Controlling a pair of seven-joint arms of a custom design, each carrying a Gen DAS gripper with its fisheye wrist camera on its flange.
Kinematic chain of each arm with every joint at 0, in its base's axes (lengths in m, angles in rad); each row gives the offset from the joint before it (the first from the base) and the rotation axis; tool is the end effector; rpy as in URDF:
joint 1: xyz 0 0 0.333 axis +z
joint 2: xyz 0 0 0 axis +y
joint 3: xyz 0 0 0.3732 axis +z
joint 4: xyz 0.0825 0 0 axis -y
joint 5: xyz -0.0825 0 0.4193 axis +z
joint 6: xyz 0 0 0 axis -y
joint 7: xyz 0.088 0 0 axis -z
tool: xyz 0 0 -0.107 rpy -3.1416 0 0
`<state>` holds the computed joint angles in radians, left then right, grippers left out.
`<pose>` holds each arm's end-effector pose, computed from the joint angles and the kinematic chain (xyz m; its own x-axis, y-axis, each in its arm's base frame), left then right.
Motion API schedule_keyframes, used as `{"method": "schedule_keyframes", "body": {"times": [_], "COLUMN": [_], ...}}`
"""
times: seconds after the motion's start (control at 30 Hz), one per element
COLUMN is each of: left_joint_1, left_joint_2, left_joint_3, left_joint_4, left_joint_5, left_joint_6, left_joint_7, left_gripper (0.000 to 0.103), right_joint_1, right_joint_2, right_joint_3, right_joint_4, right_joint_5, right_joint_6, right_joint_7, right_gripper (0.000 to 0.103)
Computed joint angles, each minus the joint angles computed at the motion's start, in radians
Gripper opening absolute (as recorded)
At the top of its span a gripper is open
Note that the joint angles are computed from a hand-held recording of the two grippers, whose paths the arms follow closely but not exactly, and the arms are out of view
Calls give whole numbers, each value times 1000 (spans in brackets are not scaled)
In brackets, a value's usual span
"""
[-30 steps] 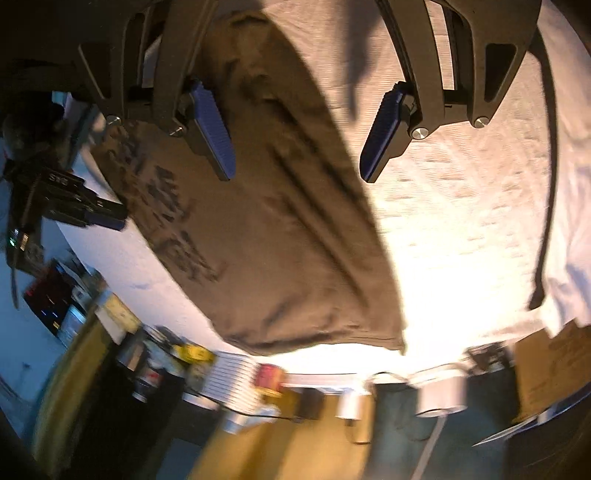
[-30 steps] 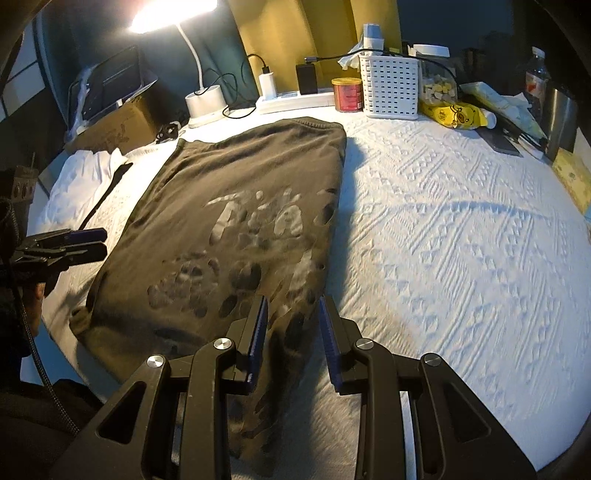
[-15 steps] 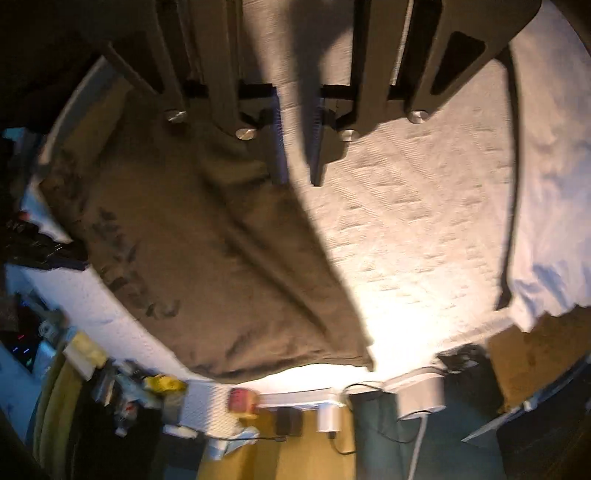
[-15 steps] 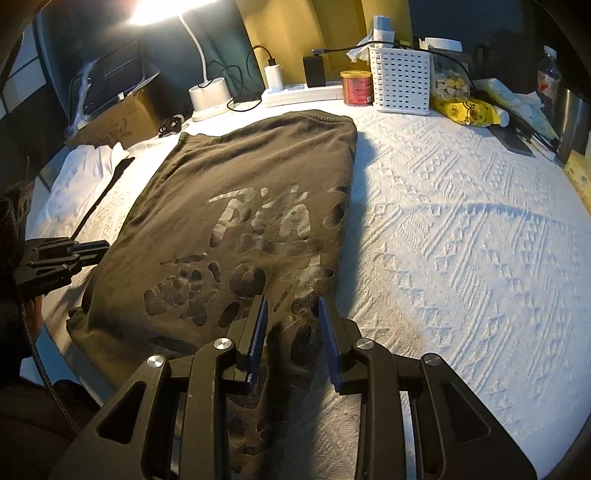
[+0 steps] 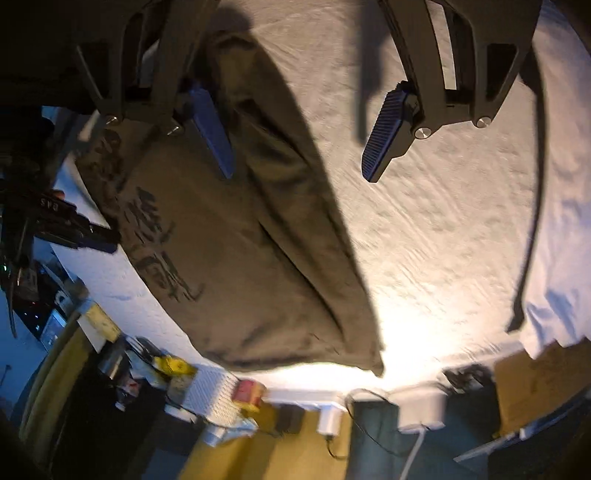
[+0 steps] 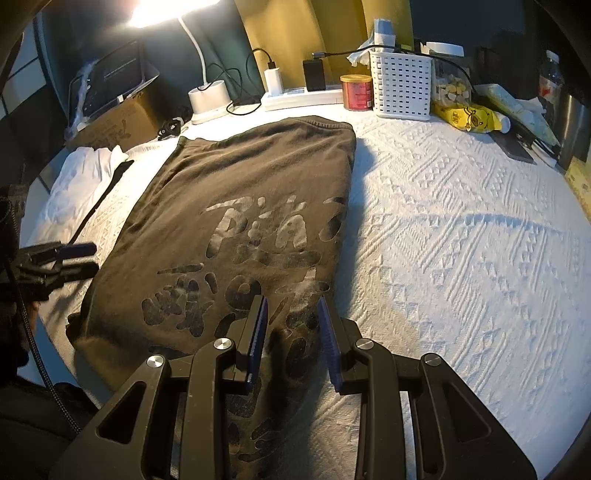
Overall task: Fold small clothes
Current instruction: 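Open both grippers and move them to the shirt's end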
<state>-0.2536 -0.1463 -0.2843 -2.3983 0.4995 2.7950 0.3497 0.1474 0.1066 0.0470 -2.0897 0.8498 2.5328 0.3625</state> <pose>0.4443 -0.2952 0.4596 0.1715 -0.9554 0.2406 -0.8085 -0.2760 -0.5198 0.6161 0.1122 0.4417 0.7194 -0.6837 -0.1225 -0.5987 -0.5210 -0.6084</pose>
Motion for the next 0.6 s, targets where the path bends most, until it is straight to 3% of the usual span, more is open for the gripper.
{"method": "schedule_keyframes", "body": {"times": [0.13, 0.4, 0.6], "left_joint_1": [-13, -29, -35], "left_joint_2": [6, -30, -50], "left_joint_3": [-21, -28, -36], "left_joint_4": [22, -6, 2], "left_joint_5": [35, 58, 77], "left_joint_6": [-84, -134, -276], "left_joint_7": [-7, -24, -53], "left_gripper": [72, 72, 72], "right_joint_1": [-2, 2, 8], "right_joint_2": [-5, -23, -39], "right_joint_3": [-3, -3, -5], "right_joint_4": [-10, -36, -51], "right_joint_5": [-3, 5, 20], "right_joint_6": [4, 8, 7], "right_joint_7": [2, -7, -23], "right_gripper": [31, 31, 31]}}
